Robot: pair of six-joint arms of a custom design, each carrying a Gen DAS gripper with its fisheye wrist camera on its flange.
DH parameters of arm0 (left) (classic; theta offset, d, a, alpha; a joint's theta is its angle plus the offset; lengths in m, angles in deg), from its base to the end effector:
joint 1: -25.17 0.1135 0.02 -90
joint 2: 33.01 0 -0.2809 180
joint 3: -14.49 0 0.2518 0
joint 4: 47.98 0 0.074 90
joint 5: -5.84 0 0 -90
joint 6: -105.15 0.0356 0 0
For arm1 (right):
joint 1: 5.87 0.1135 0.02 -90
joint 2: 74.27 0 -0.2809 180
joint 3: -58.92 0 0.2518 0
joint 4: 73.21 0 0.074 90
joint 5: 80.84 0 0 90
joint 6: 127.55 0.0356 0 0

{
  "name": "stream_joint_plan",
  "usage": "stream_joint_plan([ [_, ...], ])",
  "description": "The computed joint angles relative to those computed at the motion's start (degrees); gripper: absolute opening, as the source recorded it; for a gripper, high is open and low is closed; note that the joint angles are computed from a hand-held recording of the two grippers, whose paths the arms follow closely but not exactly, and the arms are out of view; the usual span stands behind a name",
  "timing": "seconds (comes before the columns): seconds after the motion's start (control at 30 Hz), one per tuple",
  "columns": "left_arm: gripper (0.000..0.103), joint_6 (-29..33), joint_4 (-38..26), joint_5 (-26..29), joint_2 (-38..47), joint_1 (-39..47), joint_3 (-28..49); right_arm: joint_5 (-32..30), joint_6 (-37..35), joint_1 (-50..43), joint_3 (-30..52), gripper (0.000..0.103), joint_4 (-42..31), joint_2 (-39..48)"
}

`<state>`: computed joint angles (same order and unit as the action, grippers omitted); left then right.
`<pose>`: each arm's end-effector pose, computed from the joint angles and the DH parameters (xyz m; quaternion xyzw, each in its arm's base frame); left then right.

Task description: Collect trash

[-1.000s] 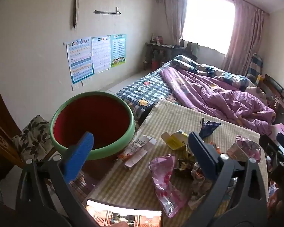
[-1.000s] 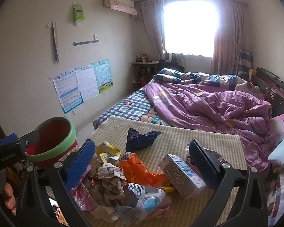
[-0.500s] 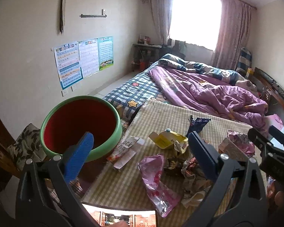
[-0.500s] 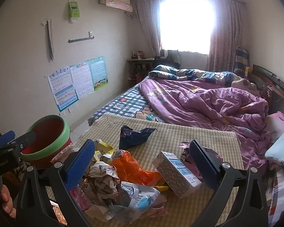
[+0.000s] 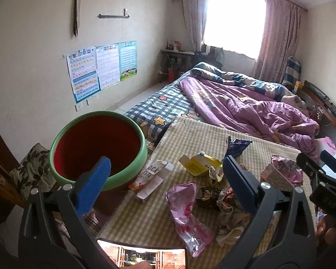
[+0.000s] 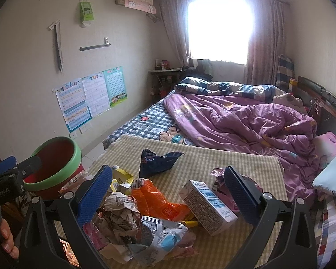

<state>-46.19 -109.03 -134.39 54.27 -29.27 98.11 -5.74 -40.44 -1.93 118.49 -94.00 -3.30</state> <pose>0.1963 -0.2276 0.2905 -0.1459 0.8763 0.0522 0.4561 0.2657 0.0275 0.2715 -0.1143 0.8628 0.1179 0.4782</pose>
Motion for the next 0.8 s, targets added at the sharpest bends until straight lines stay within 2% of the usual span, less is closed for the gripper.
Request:
stream_joint_plan([
  [0.6, 0.098, -2.03, -1.96, 0.85, -0.34, 0.56, 0.17, 0.28, -0.04, 0.41, -0.17, 0.096, 0.13, 0.13],
  [0.8, 0.098, -2.98, -4.88, -0.07, 0.56, 0.15, 1.88, 0.19, -0.09, 0.36, -0.2, 0.096, 0.21, 0.12],
])
